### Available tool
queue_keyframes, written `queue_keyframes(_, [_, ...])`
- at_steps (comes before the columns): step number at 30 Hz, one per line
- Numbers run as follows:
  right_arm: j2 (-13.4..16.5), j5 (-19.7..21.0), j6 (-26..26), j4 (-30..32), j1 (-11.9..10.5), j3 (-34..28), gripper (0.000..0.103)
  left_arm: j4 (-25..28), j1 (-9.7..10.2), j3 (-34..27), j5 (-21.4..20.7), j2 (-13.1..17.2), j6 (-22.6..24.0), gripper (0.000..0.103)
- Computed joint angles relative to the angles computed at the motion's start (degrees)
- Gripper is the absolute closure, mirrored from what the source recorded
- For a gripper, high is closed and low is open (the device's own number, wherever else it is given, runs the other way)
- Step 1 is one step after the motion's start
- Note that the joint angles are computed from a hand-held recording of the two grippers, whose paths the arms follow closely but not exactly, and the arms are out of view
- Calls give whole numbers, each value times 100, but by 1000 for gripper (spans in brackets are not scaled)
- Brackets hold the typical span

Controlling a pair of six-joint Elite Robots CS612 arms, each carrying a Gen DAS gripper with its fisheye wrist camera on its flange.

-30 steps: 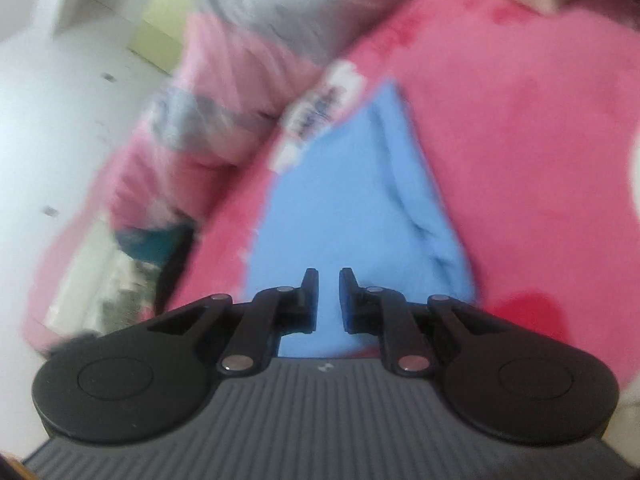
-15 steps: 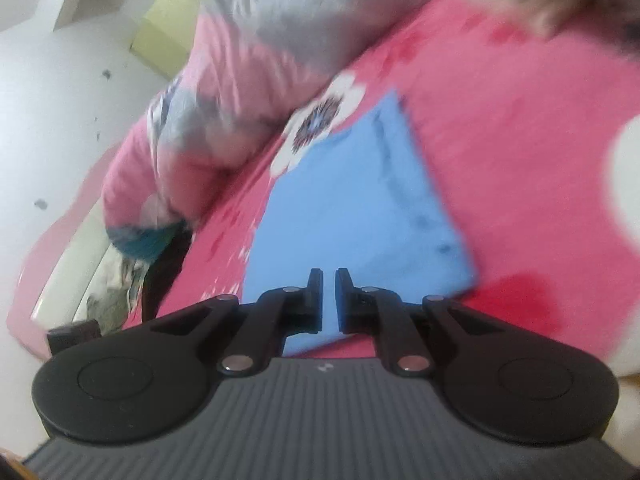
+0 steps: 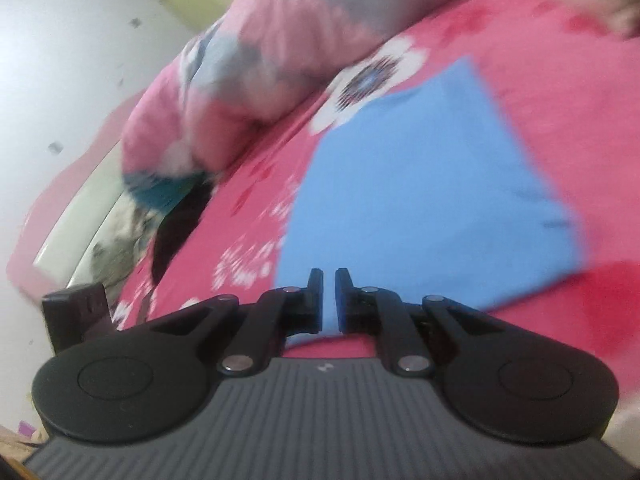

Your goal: Fold clothes

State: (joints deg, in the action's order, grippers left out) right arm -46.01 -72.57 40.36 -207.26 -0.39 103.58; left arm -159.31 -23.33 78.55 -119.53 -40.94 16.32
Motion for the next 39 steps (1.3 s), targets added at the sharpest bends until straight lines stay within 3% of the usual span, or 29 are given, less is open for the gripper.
queue_keyframes(3, [182, 209, 45, 379, 20, -204, 99, -9, 40, 11, -106, 8, -21, 63])
queue_keyframes(5, [220, 391, 183, 243, 1, -119, 99, 31, 64, -4, -170, 13, 1, 63])
queue_keyframes(8, [-45, 369, -17, 551, 15, 164, 98, 90, 88, -25, -201, 6, 30, 64])
queue_keyframes(11, [-137, 371, -112, 373, 37, 223, 96, 63, 107, -16, -170, -15, -5, 64])
queue_keyframes(17, [342, 716, -20, 37, 66, -453, 96, -185, 124, 14, 85, -57, -164, 64])
queue_keyframes(22, [455, 1085, 258, 61, 58, -379, 97, -326, 141, -97, 214, 1, -297, 64])
queue_keyframes(26, [340, 1001, 193, -96, 60, -294, 96, -360, 132, -236, 388, 71, -451, 64])
queue_keyframes(30, [528, 974, 281, -388, 78, -572, 96, -353, 89, -314, 536, 91, -478, 63])
queue_keyframes(33, [639, 1121, 180, -10, 134, -686, 97, -380, 33, -361, 590, 105, -439, 61])
queue_keyframes(36, [615, 1452, 215, -144, 124, -545, 96, -402, -27, -411, 556, 126, -334, 60])
queue_keyframes(39, [412, 1111, 206, -334, 93, -233, 96, -455, -75, -445, 427, 144, -244, 60])
